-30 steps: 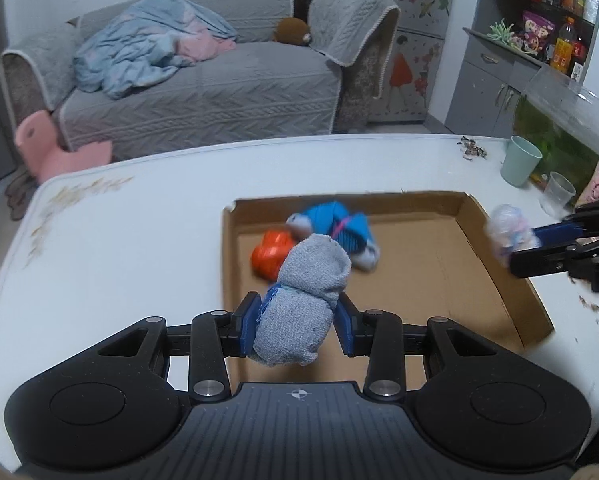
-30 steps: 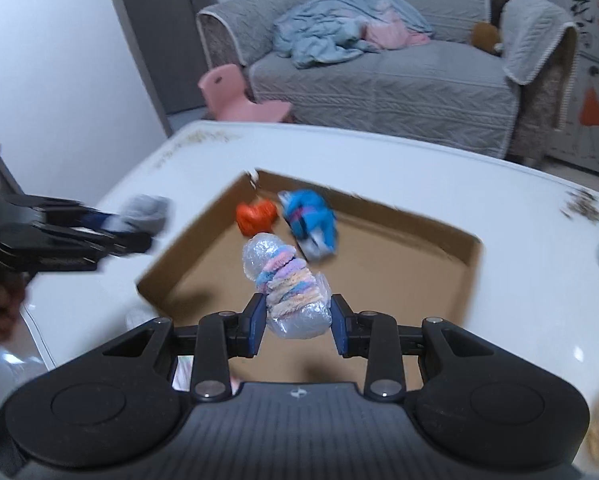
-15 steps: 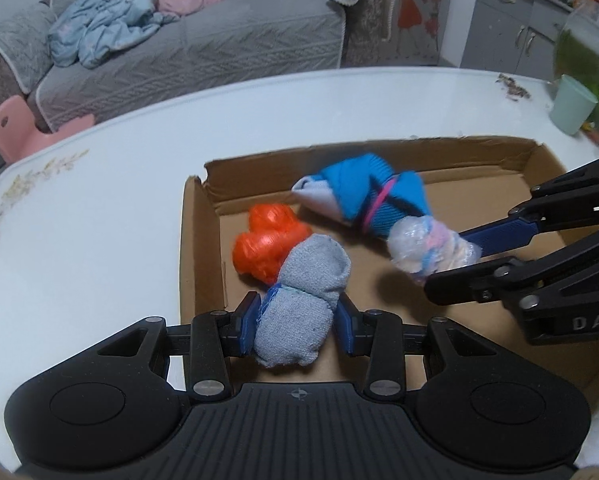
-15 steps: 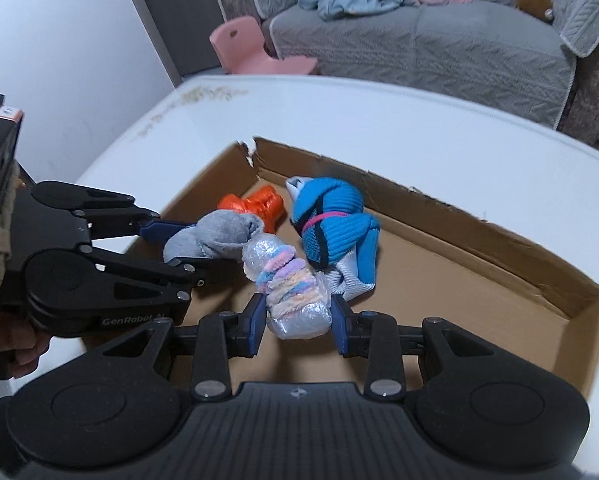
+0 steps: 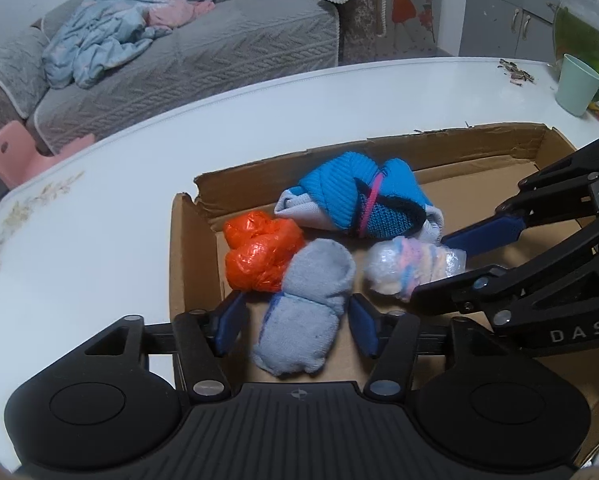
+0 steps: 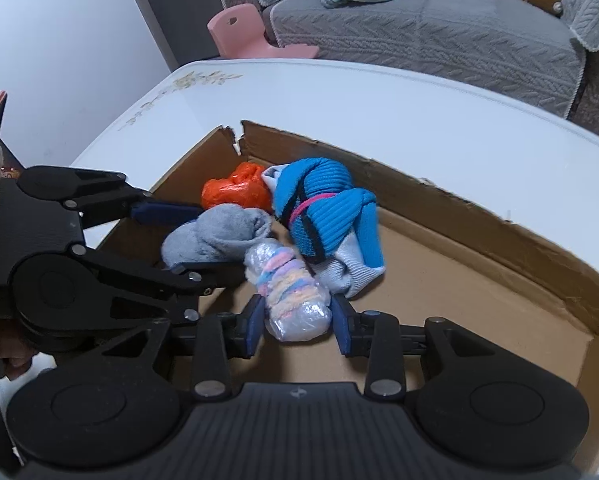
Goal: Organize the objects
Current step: 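Carry both items into the tray and open both grippers to release them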
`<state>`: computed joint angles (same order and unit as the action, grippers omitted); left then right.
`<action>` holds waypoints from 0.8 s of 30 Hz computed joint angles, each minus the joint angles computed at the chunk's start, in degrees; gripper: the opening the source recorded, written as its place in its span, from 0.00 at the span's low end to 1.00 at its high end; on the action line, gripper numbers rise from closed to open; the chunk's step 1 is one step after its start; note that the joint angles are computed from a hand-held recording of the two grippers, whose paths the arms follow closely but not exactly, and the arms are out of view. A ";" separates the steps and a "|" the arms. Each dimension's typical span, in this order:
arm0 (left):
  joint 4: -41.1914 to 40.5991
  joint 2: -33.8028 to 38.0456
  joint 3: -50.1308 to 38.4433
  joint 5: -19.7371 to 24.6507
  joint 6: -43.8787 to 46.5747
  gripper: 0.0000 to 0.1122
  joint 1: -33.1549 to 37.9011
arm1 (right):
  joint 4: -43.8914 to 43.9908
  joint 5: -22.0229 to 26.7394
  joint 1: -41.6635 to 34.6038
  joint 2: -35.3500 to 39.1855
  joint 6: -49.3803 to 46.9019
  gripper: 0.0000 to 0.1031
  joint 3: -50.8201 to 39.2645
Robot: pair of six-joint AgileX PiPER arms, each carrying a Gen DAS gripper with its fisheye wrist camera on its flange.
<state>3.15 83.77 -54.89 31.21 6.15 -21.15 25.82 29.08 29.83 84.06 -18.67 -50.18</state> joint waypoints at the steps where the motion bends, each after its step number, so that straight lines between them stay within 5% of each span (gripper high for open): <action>1: -0.13 0.04 -0.18 0.19 0.04 0.62 0.05 | 0.58 -0.02 -0.51 0.02 -0.53 0.41 0.10; 8: -3.37 -0.66 0.77 -0.28 5.13 0.78 0.27 | 5.28 0.56 -3.05 -0.35 -6.04 0.48 0.42; 14: -6.41 -2.25 0.86 1.20 8.75 0.79 0.65 | 5.54 2.82 -3.79 -2.13 -7.58 0.48 0.35; 24: -22.34 -14.50 2.12 11.50 21.85 0.87 10.58 | 7.34 10.76 -6.37 -11.66 -10.88 0.62 1.34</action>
